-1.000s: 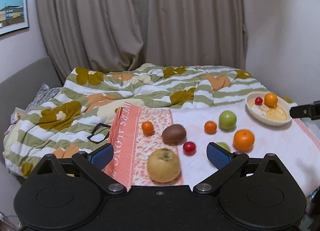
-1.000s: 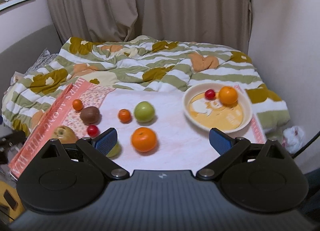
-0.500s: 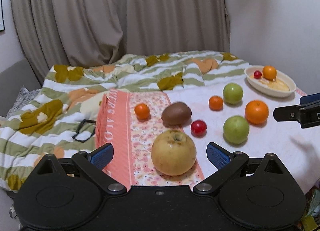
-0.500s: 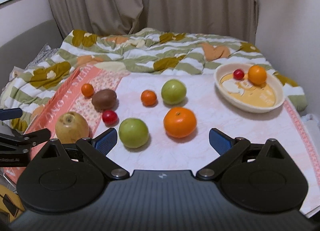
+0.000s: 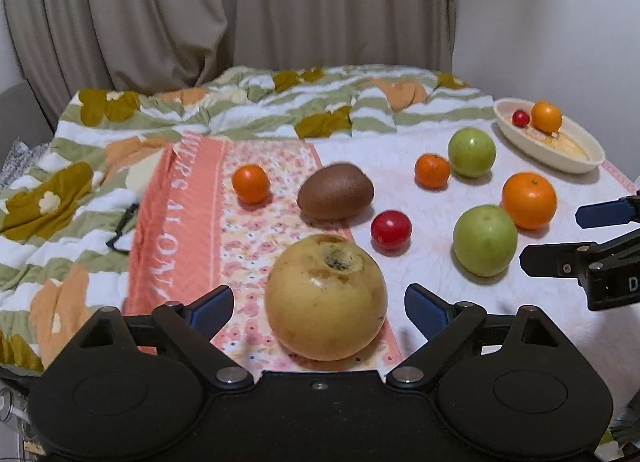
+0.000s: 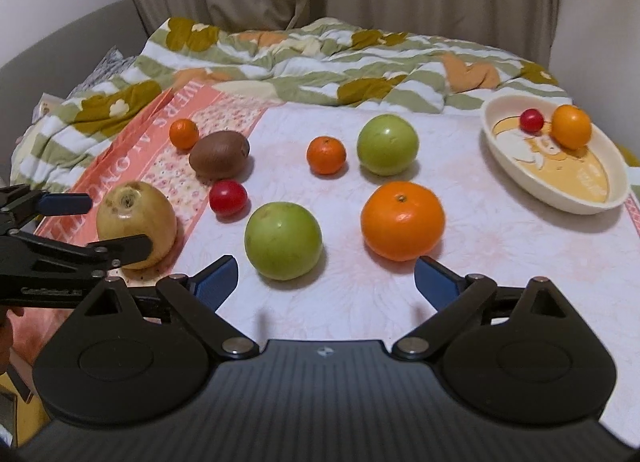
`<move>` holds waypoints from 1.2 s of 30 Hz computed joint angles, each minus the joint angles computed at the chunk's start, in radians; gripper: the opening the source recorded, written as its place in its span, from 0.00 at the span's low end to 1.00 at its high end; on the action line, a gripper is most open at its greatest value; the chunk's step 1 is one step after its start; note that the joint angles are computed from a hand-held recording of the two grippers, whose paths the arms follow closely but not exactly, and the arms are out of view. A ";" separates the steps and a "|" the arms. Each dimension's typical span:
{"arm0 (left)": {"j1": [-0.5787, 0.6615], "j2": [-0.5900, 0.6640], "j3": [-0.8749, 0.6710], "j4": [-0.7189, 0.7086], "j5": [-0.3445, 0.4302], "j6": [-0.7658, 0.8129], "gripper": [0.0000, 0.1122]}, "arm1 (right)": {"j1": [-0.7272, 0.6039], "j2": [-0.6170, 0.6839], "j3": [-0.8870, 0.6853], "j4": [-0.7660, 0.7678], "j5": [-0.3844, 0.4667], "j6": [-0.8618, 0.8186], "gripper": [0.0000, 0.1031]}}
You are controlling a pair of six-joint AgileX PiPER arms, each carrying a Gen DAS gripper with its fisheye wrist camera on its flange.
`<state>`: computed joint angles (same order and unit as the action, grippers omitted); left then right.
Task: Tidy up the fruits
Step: 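Grasp the yellow pear with the left tool while the right tool grasps the green apple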
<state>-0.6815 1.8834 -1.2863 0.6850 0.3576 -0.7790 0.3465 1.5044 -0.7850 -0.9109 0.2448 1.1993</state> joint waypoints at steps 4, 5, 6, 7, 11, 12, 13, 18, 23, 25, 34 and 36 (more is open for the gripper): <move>0.001 0.040 -0.052 -0.094 0.032 0.075 0.73 | -0.022 0.022 -0.015 0.111 -0.036 -0.126 1.00; -0.001 0.047 -0.063 -0.098 0.047 0.077 0.69 | -0.026 0.027 -0.019 0.148 -0.044 -0.169 0.99; -0.001 0.048 -0.065 -0.097 0.049 0.076 0.69 | -0.027 0.033 -0.021 0.151 -0.050 -0.180 0.97; 0.002 0.047 -0.065 -0.113 0.048 0.088 0.69 | -0.028 0.038 -0.023 0.156 -0.055 -0.190 0.97; 0.013 0.040 -0.066 -0.168 0.050 0.134 0.68 | -0.038 0.065 -0.048 0.310 -0.071 -0.358 0.91; 0.013 0.037 -0.062 -0.162 0.050 0.129 0.68 | -0.040 0.074 -0.056 0.346 -0.073 -0.399 0.90; 0.012 0.035 -0.059 -0.156 0.052 0.124 0.68 | -0.040 0.080 -0.062 0.357 -0.073 -0.414 0.89; 0.015 0.021 -0.037 -0.127 0.048 0.087 0.68 | -0.041 0.122 -0.097 0.397 -0.073 -0.478 0.84; 0.016 0.016 -0.036 -0.133 0.058 0.069 0.68 | -0.048 0.152 -0.126 0.479 -0.081 -0.582 0.81; 0.017 0.016 -0.038 -0.141 0.059 0.062 0.68 | -0.044 0.162 -0.136 0.441 -0.076 -0.543 0.80; 0.013 -0.015 0.006 -0.117 0.042 -0.006 0.68 | -0.015 0.182 -0.156 0.294 -0.055 -0.393 0.67; 0.007 -0.032 0.024 -0.093 0.044 -0.032 0.68 | -0.010 0.174 -0.151 0.263 -0.055 -0.360 0.67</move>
